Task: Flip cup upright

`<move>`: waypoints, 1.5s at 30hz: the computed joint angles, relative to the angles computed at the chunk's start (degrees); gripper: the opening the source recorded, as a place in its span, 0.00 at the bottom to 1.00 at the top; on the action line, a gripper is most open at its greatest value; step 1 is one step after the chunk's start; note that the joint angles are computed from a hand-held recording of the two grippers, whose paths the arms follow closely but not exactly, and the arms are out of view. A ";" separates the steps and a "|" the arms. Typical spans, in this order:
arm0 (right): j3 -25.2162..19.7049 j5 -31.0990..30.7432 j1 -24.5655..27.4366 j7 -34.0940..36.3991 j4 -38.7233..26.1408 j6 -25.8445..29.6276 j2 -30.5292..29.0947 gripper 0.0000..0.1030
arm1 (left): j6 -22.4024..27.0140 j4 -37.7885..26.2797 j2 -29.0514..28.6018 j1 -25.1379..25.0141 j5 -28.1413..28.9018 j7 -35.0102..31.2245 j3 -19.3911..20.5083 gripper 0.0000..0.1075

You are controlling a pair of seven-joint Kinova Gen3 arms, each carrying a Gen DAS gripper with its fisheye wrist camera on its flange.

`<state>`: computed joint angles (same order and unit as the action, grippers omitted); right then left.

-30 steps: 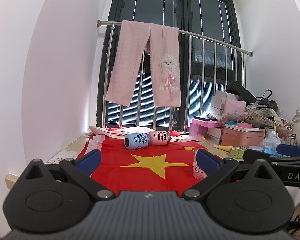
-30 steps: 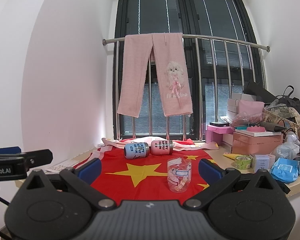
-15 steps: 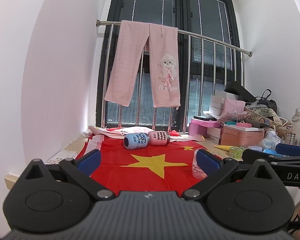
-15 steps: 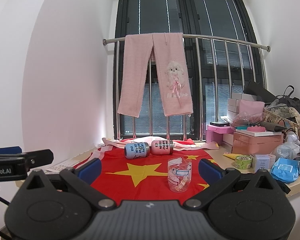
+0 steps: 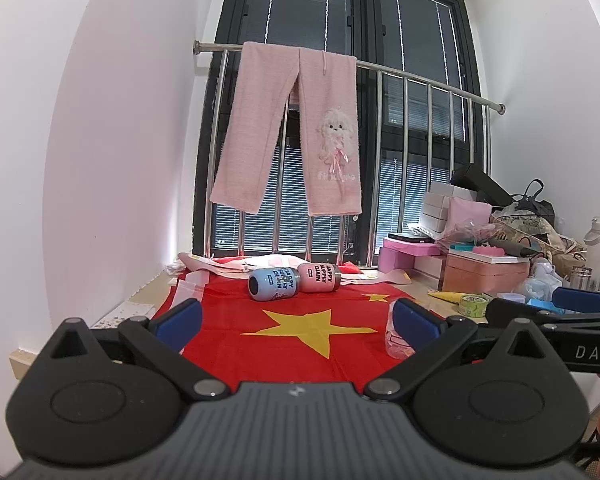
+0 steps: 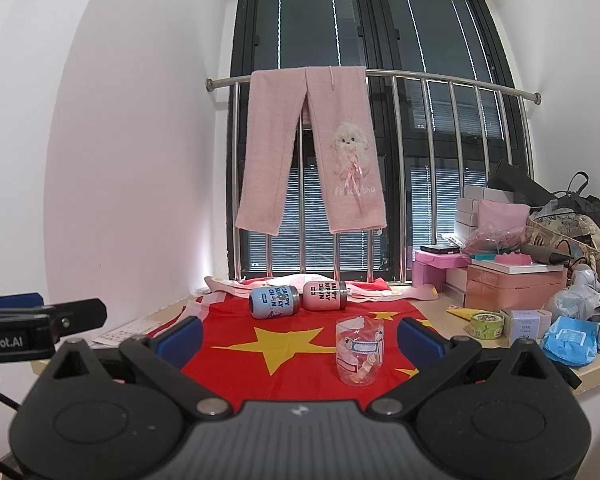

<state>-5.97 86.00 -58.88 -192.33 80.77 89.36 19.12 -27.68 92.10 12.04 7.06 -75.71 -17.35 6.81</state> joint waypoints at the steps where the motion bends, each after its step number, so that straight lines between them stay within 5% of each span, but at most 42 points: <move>1: 0.00 0.00 0.00 0.00 0.00 0.00 0.00 1.00 | -0.05 0.01 -0.04 -0.05 -0.07 0.06 -0.02 0.96; 45: 0.47 0.04 0.19 0.23 -0.60 -1.09 0.49 1.00 | 0.45 -0.97 0.34 0.20 -1.69 1.50 -0.28 0.96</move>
<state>-5.51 86.04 -58.69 -192.09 80.16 88.27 19.61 -27.23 91.12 12.38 7.26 -77.40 -15.84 6.53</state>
